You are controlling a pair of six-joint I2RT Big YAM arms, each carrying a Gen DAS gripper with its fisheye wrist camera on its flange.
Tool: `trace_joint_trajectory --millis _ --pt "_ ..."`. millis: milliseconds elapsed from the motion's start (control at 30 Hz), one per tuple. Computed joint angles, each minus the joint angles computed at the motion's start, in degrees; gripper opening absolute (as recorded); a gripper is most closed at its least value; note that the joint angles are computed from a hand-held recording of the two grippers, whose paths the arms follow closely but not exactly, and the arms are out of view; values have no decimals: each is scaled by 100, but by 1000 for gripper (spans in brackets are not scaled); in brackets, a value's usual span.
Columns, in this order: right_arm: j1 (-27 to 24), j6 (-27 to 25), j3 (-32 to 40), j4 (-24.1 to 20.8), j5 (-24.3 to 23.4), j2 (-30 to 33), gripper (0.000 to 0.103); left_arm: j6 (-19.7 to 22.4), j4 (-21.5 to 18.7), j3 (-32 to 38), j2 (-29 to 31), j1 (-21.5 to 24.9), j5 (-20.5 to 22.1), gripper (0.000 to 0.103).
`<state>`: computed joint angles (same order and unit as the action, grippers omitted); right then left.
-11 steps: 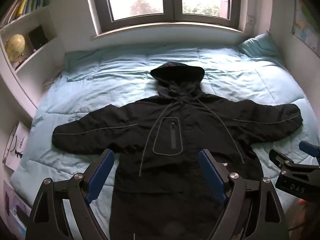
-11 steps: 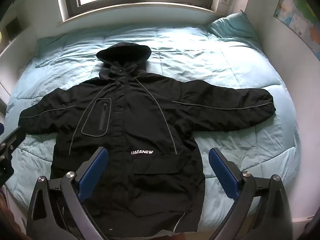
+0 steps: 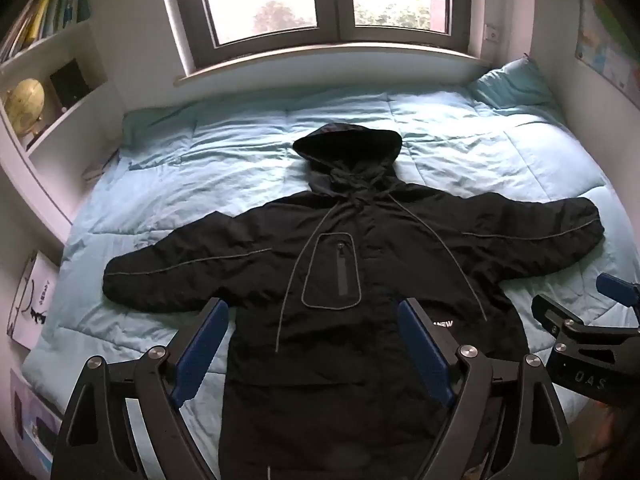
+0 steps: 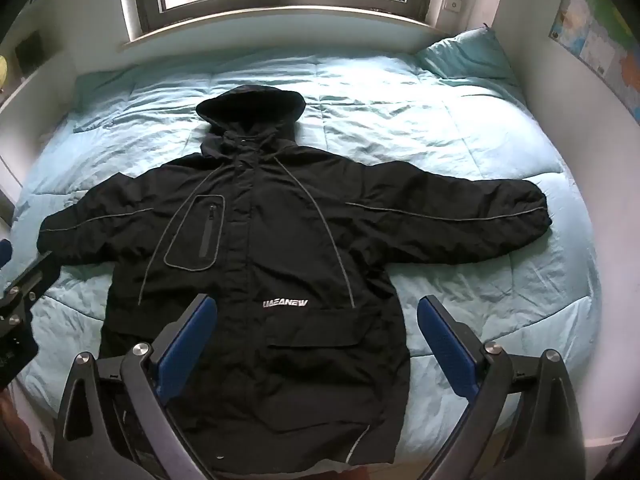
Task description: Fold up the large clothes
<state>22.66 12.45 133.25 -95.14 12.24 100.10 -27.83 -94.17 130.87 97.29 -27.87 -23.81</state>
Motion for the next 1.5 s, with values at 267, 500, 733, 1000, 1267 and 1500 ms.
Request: trace_joint_trajectory --millis 267,500,733,1000,1267,1500 --pt "-73 65 147 -141 -161 84 101 -51 -25 -61 20 -13 41 87" --pt "-84 -28 107 -61 -185 62 101 -31 -62 -28 62 -7 76 87" --pt "1 -82 117 -42 -136 81 101 -106 -56 -98 67 -20 84 87" --pt "-19 -142 -73 54 -99 -3 101 -93 47 -331 -28 -26 181 87" --pt "-5 -111 -145 95 -138 -47 101 -57 60 -361 -45 -32 218 87" --pt "-41 -110 -56 39 -189 10 101 -58 14 -343 -7 -34 248 87"
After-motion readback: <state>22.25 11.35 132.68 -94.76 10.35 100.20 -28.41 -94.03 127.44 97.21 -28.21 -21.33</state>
